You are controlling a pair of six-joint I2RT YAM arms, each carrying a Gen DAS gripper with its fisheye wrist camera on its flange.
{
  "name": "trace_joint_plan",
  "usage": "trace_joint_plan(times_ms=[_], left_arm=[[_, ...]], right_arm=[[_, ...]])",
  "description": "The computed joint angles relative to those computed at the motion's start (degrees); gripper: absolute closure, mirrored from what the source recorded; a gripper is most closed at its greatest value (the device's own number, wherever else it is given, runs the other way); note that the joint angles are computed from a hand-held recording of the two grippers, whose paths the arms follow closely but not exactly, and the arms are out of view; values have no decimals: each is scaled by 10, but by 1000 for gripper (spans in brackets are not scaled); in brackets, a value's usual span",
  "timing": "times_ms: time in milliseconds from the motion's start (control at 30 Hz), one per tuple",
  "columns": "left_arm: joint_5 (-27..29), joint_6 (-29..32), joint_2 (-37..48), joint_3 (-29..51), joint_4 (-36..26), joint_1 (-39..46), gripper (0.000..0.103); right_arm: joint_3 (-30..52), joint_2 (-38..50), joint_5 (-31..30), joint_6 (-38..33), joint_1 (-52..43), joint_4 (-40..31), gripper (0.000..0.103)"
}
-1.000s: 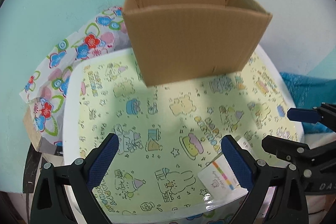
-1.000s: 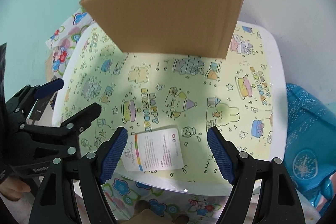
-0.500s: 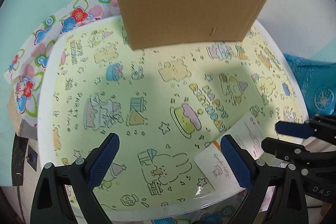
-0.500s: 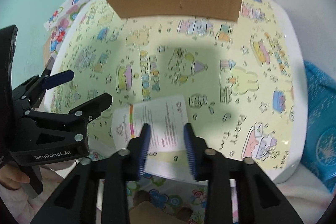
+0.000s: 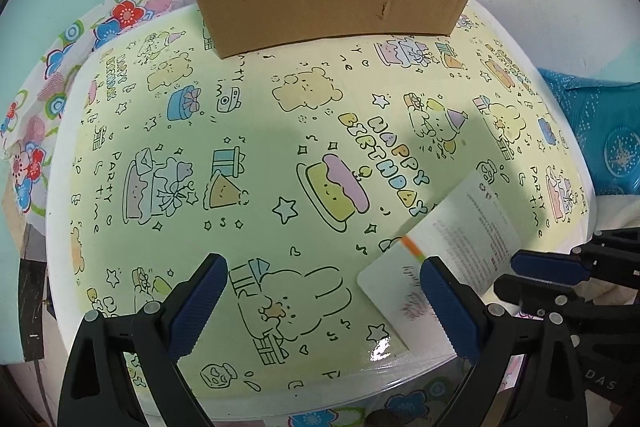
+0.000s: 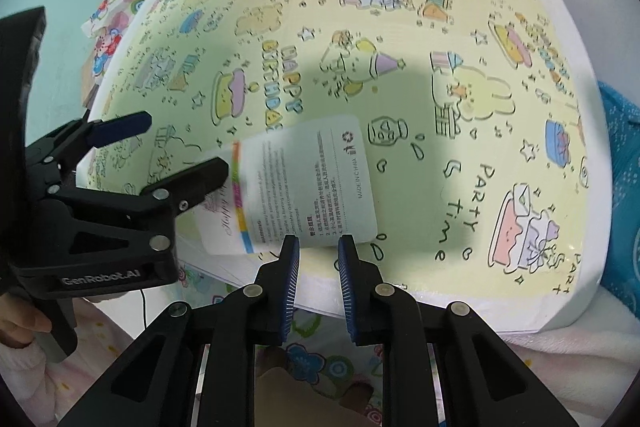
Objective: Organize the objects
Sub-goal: 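Slide the right gripper under the white card and pinch its edge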
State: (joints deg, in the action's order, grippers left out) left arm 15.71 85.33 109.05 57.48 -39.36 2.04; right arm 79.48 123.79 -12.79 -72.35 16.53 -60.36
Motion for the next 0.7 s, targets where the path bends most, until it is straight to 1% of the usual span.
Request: trace_joint_plan(times_ms=[133, 233, 300, 367, 533, 600, 700], left_arm=[[8, -11, 3, 11, -16, -1, 5], [19, -25, 7, 25, -23, -1, 5], [20, -33, 9, 28, -16, -3, 5], [10, -38, 13, 25, -5, -9, 5], [-5, -10, 1, -16, 41, -11, 5], [-4, -3, -4, -24, 44, -11, 5], [-4, -9, -2, -20, 39, -12, 5]], right_arm=[[-10, -7, 2, 2, 2, 20, 81], [-2, 1, 5, 4, 3, 16, 81], [-2, 2, 8, 3, 5, 21, 81], [4, 7, 9, 7, 8, 19, 81], [17, 14, 3, 23, 21, 27, 80], [27, 18, 1, 34, 30, 29, 81], [49, 31, -4, 55, 46, 25, 81]])
